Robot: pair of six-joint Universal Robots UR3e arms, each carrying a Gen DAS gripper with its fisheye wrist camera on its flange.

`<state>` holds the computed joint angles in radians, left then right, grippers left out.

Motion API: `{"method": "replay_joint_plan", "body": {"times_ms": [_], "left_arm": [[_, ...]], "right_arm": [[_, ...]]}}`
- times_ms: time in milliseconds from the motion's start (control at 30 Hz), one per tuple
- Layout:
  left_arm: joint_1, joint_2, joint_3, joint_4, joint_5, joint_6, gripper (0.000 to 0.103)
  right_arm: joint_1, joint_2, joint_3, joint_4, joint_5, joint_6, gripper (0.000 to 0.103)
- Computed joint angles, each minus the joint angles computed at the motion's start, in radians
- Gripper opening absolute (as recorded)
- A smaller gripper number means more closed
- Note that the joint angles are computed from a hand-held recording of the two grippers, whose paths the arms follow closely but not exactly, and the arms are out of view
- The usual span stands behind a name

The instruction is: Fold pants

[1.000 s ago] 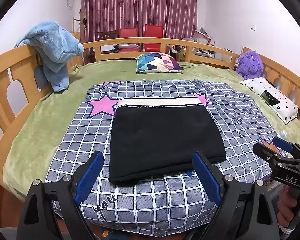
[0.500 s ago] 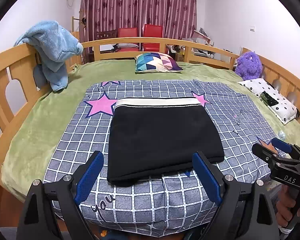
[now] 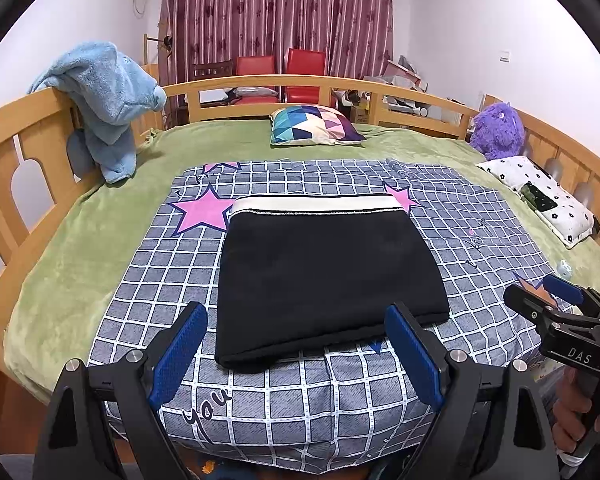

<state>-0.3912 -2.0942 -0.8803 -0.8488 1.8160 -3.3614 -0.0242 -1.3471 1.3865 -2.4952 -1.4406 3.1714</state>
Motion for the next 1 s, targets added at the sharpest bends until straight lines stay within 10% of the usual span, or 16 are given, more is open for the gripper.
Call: {"method": "replay_joint_plan", "body": {"times_ms": [1000], "left_arm": [[-0.012,-0.006,0.014,-0.004,0.009,-0.008,0.09]], "right_arm": [[0.013,0.0,-0.002,0.001,-0.012,0.009,0.097]]}}
